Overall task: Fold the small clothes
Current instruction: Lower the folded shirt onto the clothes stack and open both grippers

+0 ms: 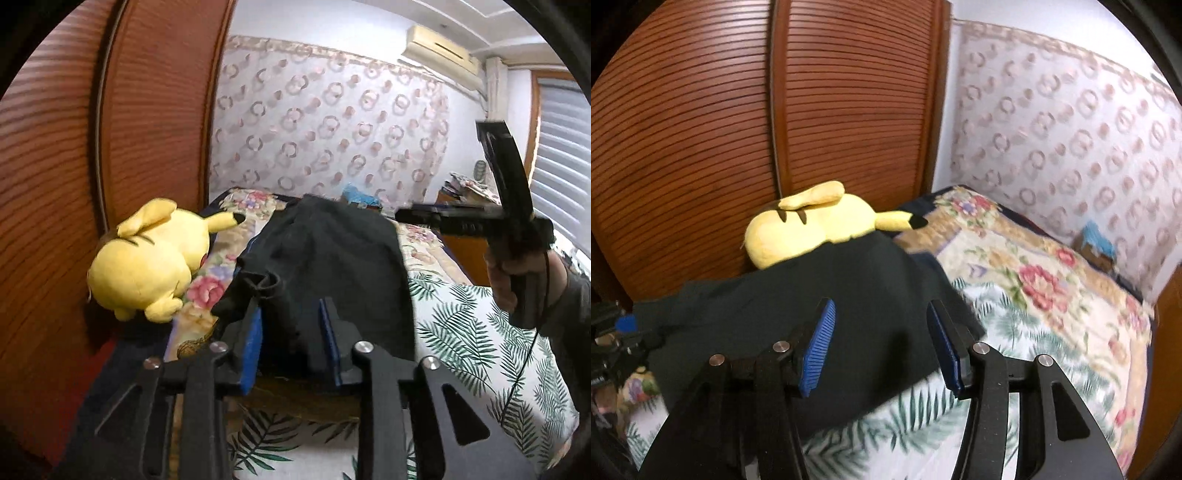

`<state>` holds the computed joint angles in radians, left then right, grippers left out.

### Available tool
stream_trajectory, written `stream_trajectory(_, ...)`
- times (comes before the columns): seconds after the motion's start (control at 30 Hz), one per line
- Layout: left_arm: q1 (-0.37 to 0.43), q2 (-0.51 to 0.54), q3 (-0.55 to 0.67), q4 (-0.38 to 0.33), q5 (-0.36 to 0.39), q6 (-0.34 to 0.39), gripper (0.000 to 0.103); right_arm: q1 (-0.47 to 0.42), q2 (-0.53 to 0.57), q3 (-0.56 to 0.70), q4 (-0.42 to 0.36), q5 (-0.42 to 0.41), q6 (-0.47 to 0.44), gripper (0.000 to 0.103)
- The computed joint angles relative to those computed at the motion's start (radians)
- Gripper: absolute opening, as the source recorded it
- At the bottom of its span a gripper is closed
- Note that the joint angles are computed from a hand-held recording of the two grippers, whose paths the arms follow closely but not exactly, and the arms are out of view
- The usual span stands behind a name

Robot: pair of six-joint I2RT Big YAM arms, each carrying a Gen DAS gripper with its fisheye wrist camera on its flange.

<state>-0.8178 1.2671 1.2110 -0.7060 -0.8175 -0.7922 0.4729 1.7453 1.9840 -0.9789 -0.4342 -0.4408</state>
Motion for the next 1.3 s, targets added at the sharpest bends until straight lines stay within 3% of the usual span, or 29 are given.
stream_trajectory(0.27,-0.088,0.049,0.106,-0.01,-0.022,0.101,0.054,-0.094,-0.211,-0.267,0.085,-0.035,0.047,0.053)
stream_trajectory(0.5,-0.147,0.105,0.196,-0.02,-0.041,0.144,0.055,-0.214,-0.365,-0.415,0.118,-0.063,0.071,0.055)
stream_trajectory(0.83,-0.182,0.228,0.368,-0.114,-0.062,0.11,0.055,-0.385,-0.587,-0.62,0.218,-0.068,0.147,0.082)
stream_trajectory(0.93,-0.194,0.261,0.415,-0.134,-0.081,0.117,0.055,-0.431,-0.639,-0.658,0.245,-0.058,0.181,0.086)
stream_trajectory(1.23,-0.237,0.313,0.516,-0.184,-0.139,0.109,0.055,-0.541,-0.743,-0.726,0.296,-0.08,0.215,0.086)
stream_trajectory(1.3,-0.246,0.327,0.541,-0.222,-0.162,0.093,0.055,-0.543,-0.767,-0.742,0.306,-0.076,0.224,0.086)
